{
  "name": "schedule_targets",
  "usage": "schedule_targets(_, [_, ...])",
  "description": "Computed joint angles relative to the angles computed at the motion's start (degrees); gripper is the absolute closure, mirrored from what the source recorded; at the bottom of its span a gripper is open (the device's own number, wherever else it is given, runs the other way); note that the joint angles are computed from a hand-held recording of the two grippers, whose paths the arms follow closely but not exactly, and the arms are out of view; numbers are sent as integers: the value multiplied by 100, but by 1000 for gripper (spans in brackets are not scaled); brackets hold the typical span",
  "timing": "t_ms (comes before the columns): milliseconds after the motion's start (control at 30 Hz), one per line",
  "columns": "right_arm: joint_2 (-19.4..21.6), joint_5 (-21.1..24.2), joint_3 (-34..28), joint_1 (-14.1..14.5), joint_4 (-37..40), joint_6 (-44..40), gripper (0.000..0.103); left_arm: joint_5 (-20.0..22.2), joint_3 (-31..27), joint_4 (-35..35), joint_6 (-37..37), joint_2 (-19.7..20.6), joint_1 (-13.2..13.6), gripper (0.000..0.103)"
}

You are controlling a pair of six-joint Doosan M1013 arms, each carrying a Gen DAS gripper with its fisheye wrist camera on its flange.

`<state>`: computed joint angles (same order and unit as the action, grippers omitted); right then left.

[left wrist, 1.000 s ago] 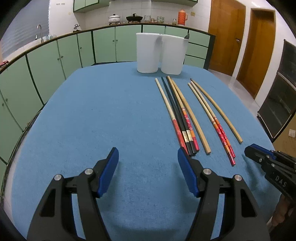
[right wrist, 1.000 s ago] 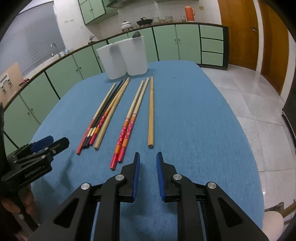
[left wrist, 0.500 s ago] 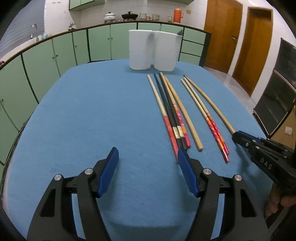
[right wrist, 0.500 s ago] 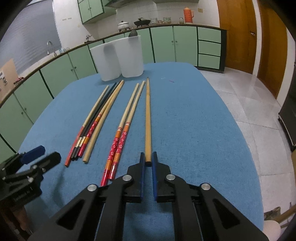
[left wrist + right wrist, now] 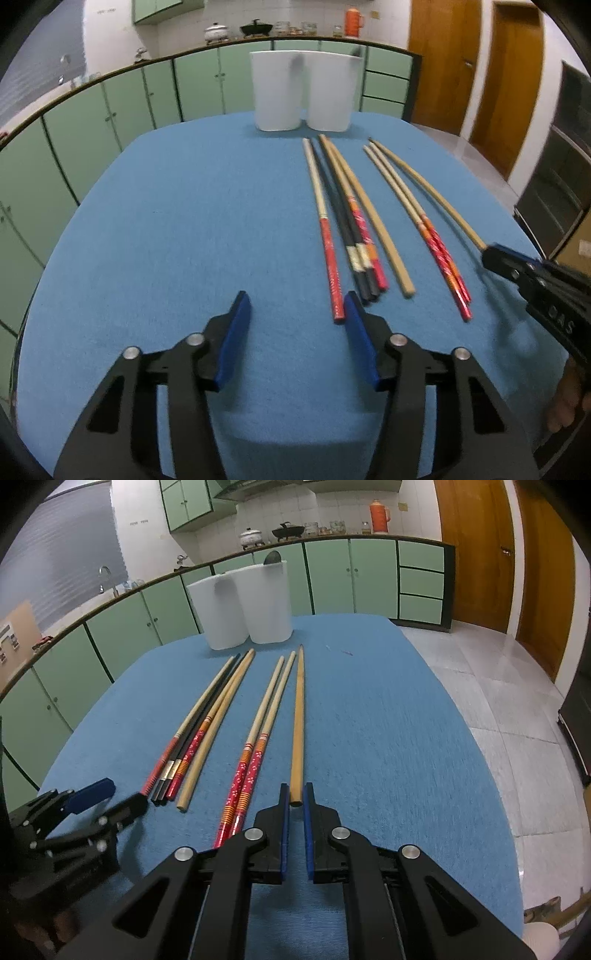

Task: Organize utensils
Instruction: 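Grasp a red-tipped chopstick with the left tool while the right tool holds its chopstick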

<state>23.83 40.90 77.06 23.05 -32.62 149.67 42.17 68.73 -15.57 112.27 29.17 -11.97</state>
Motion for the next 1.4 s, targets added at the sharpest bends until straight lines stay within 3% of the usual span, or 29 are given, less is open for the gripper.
schedule_targets(300, [26,85,-39,-8,125,-81,96,108,-99,-319,29,50,112,53])
schedule_targets(567, [69,114,-70,-28,267,-142,95,35,-75,-8,-4,52,25,53])
schedule_targets(667, [85,147,-93,-26,255,-142,96,35,-80,-29,-8,55,20,65])
schedule_targets(733, [77,111,-83,-37,285,-131,96,125,-125,-163,78,77,35,97])
schedule_targets(867, [-1,19,-29,-25,64,60,96,258,-225,-405,164,103,68,98])
schedule_targets(1133, [-174,49,-146,44,-854,377,96,-472,-218,-523,537,-142,66,98])
schedule_targets(1400, [-236,-8,-425,14,-1394,369,96,-878,-496,-977,811,-212,132,98])
